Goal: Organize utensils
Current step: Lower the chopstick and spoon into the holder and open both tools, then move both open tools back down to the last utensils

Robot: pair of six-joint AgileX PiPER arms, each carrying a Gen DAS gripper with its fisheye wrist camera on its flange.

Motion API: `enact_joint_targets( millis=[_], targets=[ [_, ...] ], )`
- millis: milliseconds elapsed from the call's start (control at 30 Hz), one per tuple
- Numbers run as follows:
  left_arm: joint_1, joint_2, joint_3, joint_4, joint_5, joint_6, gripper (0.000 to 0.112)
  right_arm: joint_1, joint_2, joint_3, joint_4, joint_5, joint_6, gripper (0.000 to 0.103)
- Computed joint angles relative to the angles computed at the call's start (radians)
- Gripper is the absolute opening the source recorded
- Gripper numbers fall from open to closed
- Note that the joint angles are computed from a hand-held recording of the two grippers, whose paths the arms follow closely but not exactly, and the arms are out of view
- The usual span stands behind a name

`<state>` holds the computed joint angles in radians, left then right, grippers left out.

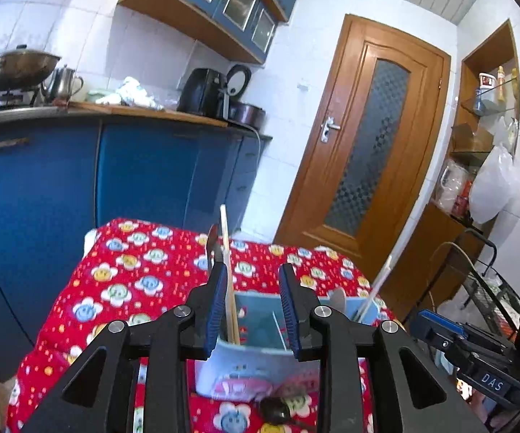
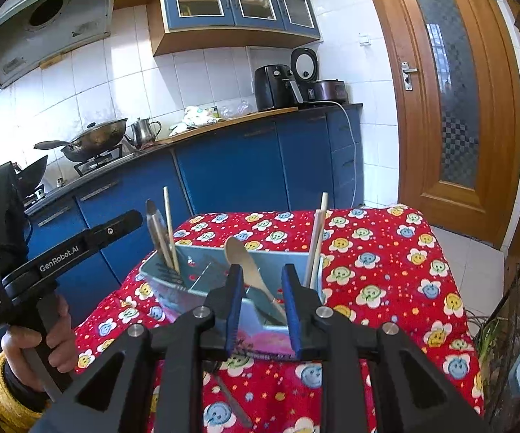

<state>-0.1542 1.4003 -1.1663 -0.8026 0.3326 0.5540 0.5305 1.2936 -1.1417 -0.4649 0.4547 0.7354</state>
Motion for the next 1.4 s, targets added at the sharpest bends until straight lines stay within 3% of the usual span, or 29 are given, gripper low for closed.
enact_joint_targets(
  millis=[533,733,967,1400],
  targets=[
    [0.035,-0.146,0.121,0.185,0.199,-0.169,0.031,0.133,-0.144,0.157,-0.158,0.115,0.288,0.041],
    [-0.009,-0.169,0.163,0.325,0.28,-0.308,0.031,0.182,-0.193,0.215,-0.163,0.164,0.318,0.046],
    [-0.061,-0.17,0.205,0.389,0.321,-0.391,0.031,0.225,-0.25,0.273,-0.182,0.207,0.37,0.053],
    [-0.219,-0.099,0.206,0.525,0.398,-0.56,0.031,0.19,-0.335,0.363,-0.161,0.187,0.389,0.053]
  ],
)
